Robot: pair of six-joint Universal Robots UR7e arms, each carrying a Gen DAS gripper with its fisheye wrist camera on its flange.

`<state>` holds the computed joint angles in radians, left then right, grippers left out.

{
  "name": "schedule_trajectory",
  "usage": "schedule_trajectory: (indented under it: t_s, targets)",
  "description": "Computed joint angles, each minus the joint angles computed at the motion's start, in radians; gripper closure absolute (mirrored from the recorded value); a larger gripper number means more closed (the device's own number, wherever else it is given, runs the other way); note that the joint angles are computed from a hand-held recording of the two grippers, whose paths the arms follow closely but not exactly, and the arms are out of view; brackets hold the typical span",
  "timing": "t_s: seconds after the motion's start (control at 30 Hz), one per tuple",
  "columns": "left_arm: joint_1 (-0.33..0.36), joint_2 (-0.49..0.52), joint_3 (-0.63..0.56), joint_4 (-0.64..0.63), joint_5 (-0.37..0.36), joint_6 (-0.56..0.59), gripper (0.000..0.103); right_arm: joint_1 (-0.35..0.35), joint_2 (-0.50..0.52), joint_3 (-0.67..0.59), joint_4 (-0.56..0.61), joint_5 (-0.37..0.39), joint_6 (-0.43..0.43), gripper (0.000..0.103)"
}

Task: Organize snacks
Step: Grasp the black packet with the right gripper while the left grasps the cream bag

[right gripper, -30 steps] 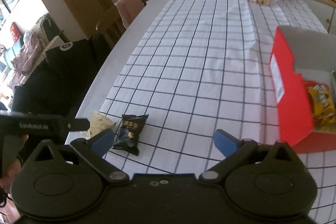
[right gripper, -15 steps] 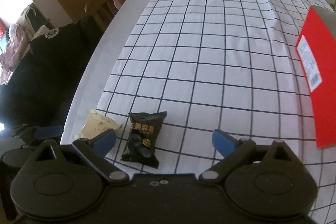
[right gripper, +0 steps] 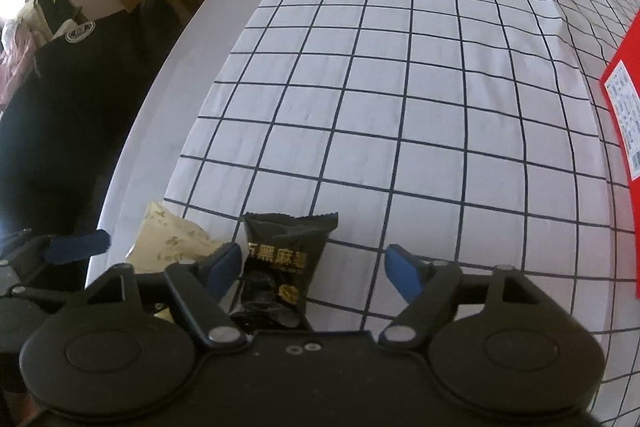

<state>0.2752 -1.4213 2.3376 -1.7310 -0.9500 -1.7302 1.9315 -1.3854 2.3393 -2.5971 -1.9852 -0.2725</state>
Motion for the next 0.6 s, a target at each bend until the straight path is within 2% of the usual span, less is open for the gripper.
schedule_trajectory:
  t_s: [0.1,0.23,0.47,0.6]
  targets:
    - [0.016,0.013,0.004,-0.047,-0.013,0.042,0.026,0.007,0.014,-0.003,0.001,-0.015,-0.009,0.031]
    - [0.034,0.023,0.007,-0.094,-0.032,0.077,0.040,0.022,0.027,0.003,-0.017,-0.046,-0.030,0.044]
    - [0.036,0.028,0.009,-0.126,-0.036,0.102,0.051,0.000,0.000,0.011,-0.013,-0.025,-0.068,0.066]
    - [0.040,0.028,0.006,-0.137,-0.040,0.097,0.062,-0.018,-0.026,0.025,-0.016,-0.019,-0.077,0.069]
